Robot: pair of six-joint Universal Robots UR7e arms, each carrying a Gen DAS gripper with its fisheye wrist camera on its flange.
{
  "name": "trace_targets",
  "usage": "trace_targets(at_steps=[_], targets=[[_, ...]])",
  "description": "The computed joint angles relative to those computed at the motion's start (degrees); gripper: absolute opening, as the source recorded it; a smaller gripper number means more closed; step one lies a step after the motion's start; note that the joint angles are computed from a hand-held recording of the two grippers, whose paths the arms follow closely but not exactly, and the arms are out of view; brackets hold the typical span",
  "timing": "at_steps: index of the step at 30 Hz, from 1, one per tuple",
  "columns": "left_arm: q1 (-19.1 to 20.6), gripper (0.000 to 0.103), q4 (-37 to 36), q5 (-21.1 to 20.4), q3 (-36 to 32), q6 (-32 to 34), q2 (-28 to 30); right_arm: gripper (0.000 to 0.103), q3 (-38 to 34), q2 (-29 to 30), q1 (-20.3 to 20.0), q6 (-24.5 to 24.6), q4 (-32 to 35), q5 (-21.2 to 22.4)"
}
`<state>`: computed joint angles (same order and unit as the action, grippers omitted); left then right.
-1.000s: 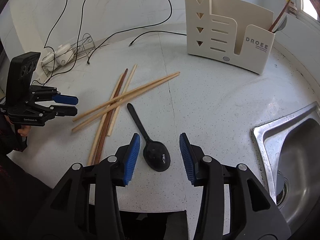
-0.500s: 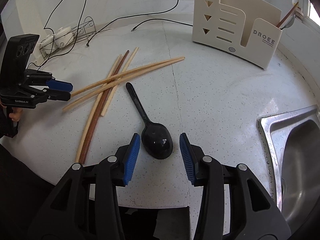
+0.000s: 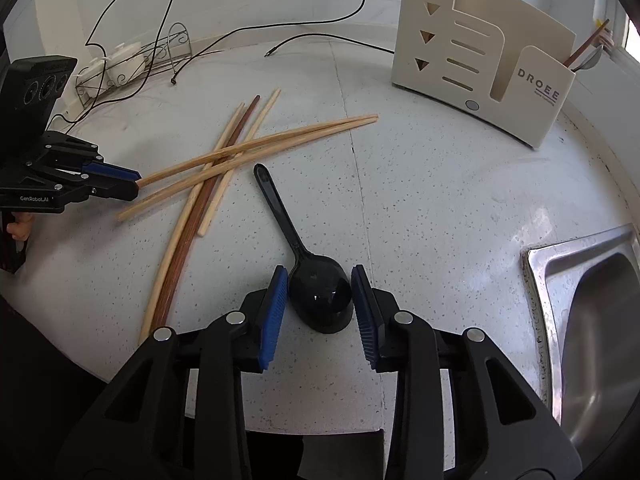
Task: Organize utensils
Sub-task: 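Close the right tool on the black plastic spoon while the left tool grasps a light chopstick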
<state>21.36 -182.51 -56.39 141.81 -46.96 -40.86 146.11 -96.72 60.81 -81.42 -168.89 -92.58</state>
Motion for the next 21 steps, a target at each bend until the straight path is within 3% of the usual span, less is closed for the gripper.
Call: trace_targets(at_steps=[8, 21], targets=[[-1.41, 0.007, -0.61, 2.70, 0.48, -1.08, -0.45, 0.031, -1.11, -1.50, -0.60, 2.10, 3.56, 2.30], [-3.23, 0.006, 10.15, 11.18, -4.44, -2.38, -5.75, 0.031, -5.81, -8.12, -1.32, 9.29, 14.98, 11.97]])
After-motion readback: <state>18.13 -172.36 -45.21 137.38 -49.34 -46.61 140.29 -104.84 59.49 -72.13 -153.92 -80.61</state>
